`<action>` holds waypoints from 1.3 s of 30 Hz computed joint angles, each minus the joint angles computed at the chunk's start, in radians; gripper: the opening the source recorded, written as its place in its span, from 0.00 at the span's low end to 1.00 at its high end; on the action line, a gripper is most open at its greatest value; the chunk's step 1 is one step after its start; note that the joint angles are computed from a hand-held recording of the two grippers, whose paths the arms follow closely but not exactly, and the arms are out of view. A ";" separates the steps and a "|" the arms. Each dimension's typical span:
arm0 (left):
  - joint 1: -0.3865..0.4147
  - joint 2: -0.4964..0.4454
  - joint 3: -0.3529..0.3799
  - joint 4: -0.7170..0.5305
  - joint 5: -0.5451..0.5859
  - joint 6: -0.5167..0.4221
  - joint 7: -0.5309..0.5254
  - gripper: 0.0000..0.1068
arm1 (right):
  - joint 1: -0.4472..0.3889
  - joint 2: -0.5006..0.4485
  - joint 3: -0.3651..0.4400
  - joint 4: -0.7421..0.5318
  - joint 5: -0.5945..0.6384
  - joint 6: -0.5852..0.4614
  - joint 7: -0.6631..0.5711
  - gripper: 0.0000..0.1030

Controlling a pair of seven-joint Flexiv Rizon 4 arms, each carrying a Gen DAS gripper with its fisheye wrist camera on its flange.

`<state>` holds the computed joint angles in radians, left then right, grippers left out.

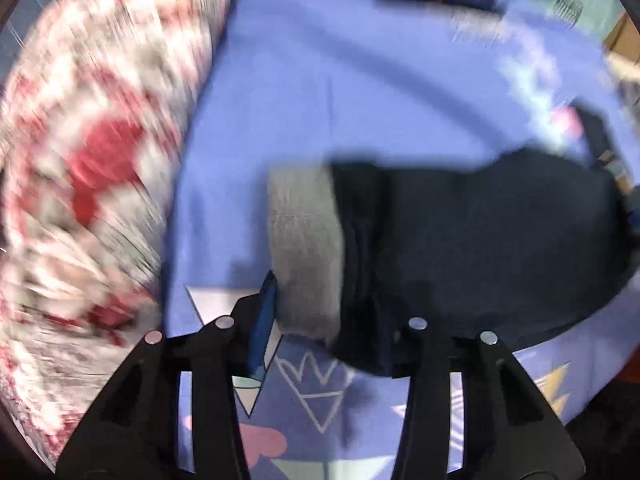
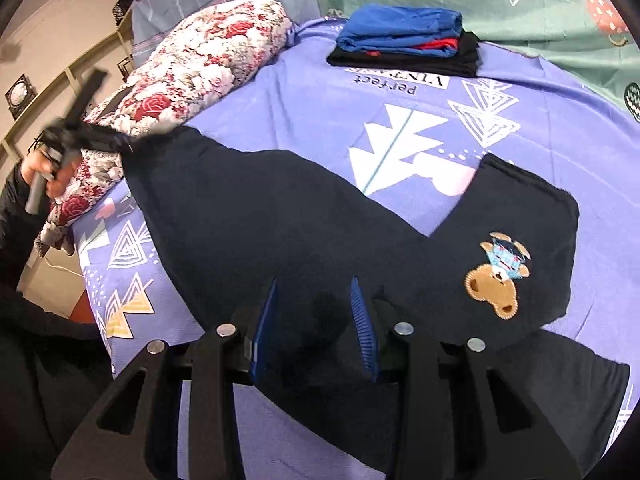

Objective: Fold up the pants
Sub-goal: 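Grasp the bear-patch pants leg with the right tool and lift it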

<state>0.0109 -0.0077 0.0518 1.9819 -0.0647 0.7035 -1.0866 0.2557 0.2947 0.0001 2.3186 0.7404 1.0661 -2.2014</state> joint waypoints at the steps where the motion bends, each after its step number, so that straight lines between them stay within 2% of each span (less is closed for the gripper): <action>1: 0.004 -0.019 0.001 0.000 -0.003 -0.010 -0.011 0.50 | -0.006 0.001 -0.002 -0.001 -0.011 -0.009 0.010 0.37; 2: 0.005 -0.021 0.003 0.009 -0.005 0.009 -0.021 0.60 | -0.013 0.001 -0.003 -0.003 -0.019 -0.013 0.020 0.41; 4: 0.004 -0.015 0.006 0.017 0.033 0.054 -0.050 0.73 | -0.039 -0.006 0.000 -0.009 -0.041 0.023 0.072 0.50; 6: 0.008 -0.012 0.006 0.003 0.049 0.046 -0.051 0.77 | -0.062 -0.028 0.010 -0.019 -0.088 0.062 0.139 0.50; 7: 0.009 -0.010 0.007 -0.002 0.058 0.047 -0.057 0.80 | -0.092 -0.061 0.040 -0.021 -0.164 0.107 0.219 0.50; 8: 0.010 -0.004 0.007 -0.007 0.065 0.055 -0.071 0.81 | -0.111 -0.085 0.059 -0.017 -0.230 0.143 0.282 0.50; 10: 0.009 0.006 0.006 -0.015 0.081 0.071 -0.100 0.81 | -0.169 -0.166 0.099 -0.016 -0.438 0.229 0.473 0.50; 13: 0.001 0.035 0.001 -0.009 0.105 0.133 -0.132 0.83 | -0.186 -0.265 0.098 -0.060 -0.652 0.237 0.678 0.50; 15: -0.005 0.056 -0.005 -0.002 0.158 0.190 -0.171 0.86 | -0.189 -0.328 0.083 -0.077 -0.867 0.242 0.846 0.52; 17: -0.008 0.073 -0.009 0.003 0.170 0.210 -0.197 0.87 | -0.178 -0.377 0.069 -0.120 -0.936 0.197 0.927 0.52; 20: -0.026 0.107 -0.004 0.052 0.079 0.232 -0.162 0.90 | -0.157 -0.432 0.038 -0.159 -1.053 0.147 1.059 0.52; 22: -0.027 0.102 -0.012 0.062 0.082 0.225 -0.160 0.90 | -0.148 -0.450 0.017 -0.165 -1.148 0.123 1.140 0.52; 23: -0.028 0.093 -0.021 0.065 0.104 0.220 -0.173 0.90 | -0.148 -0.461 0.014 -0.174 -1.168 0.108 1.163 0.52; 25: -0.026 0.083 -0.024 0.083 0.138 0.218 -0.193 0.90 | -0.166 -0.475 0.029 -0.189 -1.127 0.119 1.146 0.49; 26: -0.021 0.061 -0.034 0.069 0.186 0.191 -0.239 0.90 | -0.173 -0.478 0.035 -0.196 -1.105 0.118 1.135 0.29; 27: -0.018 0.040 -0.037 0.055 0.214 0.171 -0.269 0.90 | -0.172 -0.476 0.023 -0.195 -1.124 0.110 1.162 0.14; 28: -0.017 0.017 -0.033 0.053 0.201 0.164 -0.275 0.93 | -0.177 -0.476 0.019 -0.194 -1.127 0.105 1.171 0.08; 30: -0.018 0.007 -0.018 0.074 0.140 0.196 -0.264 0.94 | -0.196 -0.472 0.029 -0.192 -1.092 0.118 1.137 0.07; 31: -0.016 0.005 -0.013 0.074 0.094 0.182 -0.247 0.94 | -0.200 -0.461 0.021 -0.176 -1.109 0.135 1.146 0.06; 33: -0.015 0.007 -0.009 0.070 0.068 0.163 -0.233 0.94 | -0.239 -0.414 0.045 -0.142 -1.018 0.191 1.076 0.06; 38: -0.022 0.026 -0.013 0.061 0.146 0.166 -0.255 0.94 | -0.294 -0.234 0.044 -0.023 -0.900 0.317 1.006 0.06; 39: -0.022 0.030 -0.013 0.058 0.160 0.164 -0.259 0.94 | -0.290 -0.179 0.036 -0.003 -0.817 0.326 0.949 0.06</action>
